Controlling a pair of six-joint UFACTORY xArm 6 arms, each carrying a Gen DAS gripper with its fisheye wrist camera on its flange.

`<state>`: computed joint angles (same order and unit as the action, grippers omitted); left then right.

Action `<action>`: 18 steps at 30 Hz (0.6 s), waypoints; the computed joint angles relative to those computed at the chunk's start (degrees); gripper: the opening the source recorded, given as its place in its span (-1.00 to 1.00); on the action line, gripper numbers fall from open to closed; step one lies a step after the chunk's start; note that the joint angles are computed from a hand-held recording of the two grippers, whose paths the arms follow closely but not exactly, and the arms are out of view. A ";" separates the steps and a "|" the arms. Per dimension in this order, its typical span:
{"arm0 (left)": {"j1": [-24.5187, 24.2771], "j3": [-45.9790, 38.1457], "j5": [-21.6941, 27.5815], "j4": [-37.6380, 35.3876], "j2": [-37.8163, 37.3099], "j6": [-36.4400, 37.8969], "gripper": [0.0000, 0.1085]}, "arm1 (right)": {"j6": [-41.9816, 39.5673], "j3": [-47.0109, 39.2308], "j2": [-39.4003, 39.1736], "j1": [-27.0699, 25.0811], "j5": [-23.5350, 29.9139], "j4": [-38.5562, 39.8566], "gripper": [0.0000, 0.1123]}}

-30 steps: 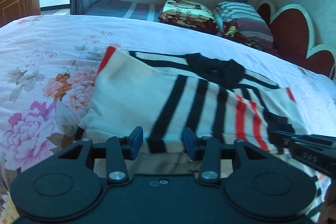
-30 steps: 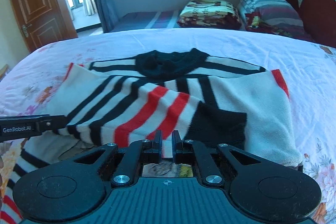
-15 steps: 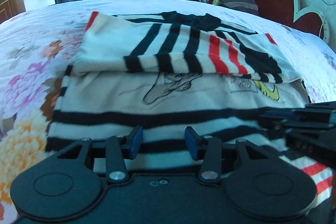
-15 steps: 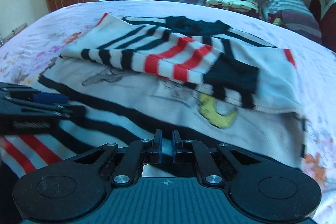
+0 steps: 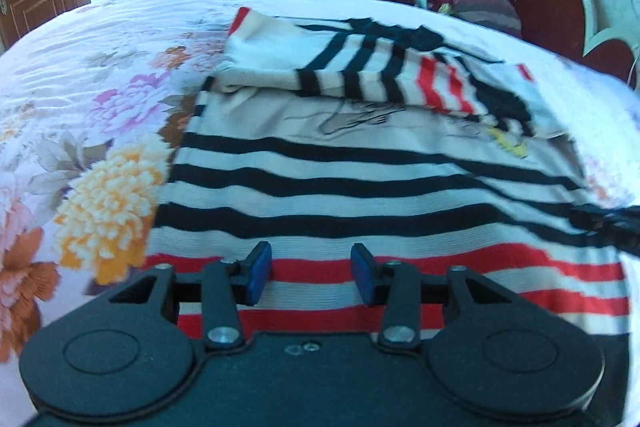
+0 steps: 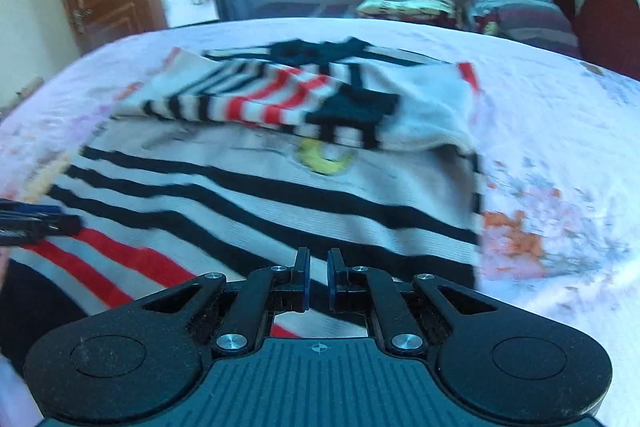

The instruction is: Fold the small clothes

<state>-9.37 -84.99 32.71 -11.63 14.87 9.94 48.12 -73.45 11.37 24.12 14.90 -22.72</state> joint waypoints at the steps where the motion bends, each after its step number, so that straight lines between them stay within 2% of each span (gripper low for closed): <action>1: -0.66 0.12 -0.18 -0.88 -0.19 0.23 -0.21 | -1.21 -1.33 0.82 0.90 -0.04 0.84 -0.88; 5: -2.78 0.39 -1.58 -1.72 -0.09 0.79 -0.20 | -5.89 -5.41 3.75 3.77 -0.14 5.16 -0.88; 9: -2.83 1.09 0.15 -0.40 0.06 0.65 -0.18 | -5.84 -6.54 4.78 5.51 3.19 5.00 -0.88; 14: -0.91 5.70 -0.79 -3.01 -2.95 6.20 -0.13 | 8.42 1.34 -0.50 5.13 3.54 -6.22 -0.88; 18: 0.94 9.30 -0.96 -8.10 -5.85 12.09 -0.13 | 17.98 6.24 -5.72 6.13 7.73 -12.74 -0.88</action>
